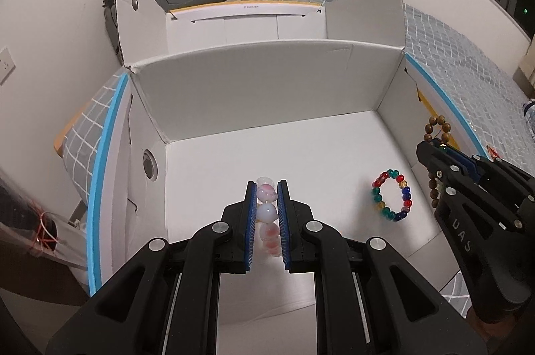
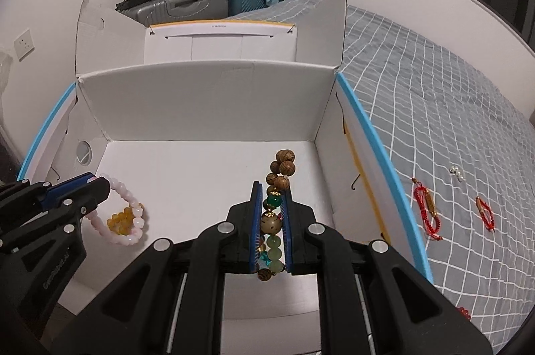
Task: Organize jewelry
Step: 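Lower both bracelets into the box and open both tools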
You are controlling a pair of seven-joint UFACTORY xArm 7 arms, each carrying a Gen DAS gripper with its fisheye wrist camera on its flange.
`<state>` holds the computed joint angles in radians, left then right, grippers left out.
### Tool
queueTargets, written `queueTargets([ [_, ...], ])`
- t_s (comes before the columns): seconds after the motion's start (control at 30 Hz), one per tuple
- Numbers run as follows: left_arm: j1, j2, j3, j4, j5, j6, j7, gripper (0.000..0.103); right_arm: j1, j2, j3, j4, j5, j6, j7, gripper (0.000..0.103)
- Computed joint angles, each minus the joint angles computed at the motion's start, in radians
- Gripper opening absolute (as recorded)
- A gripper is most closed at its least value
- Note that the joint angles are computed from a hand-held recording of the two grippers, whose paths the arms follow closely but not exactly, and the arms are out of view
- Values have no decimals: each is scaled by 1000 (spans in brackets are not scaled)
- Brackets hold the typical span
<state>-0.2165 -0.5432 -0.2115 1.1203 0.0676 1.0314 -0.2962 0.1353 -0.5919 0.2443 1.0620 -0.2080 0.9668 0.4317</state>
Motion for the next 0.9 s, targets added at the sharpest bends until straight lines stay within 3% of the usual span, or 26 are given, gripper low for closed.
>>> queueTargets([
  [0.53, 4, 21, 0, 20, 12, 12, -13, 15, 16, 14, -11, 4, 23, 10, -11, 12],
  [0.9, 25, -30, -10, 19, 29, -10, -56, 61, -1, -49, -18, -6, 23, -2, -9, 58],
])
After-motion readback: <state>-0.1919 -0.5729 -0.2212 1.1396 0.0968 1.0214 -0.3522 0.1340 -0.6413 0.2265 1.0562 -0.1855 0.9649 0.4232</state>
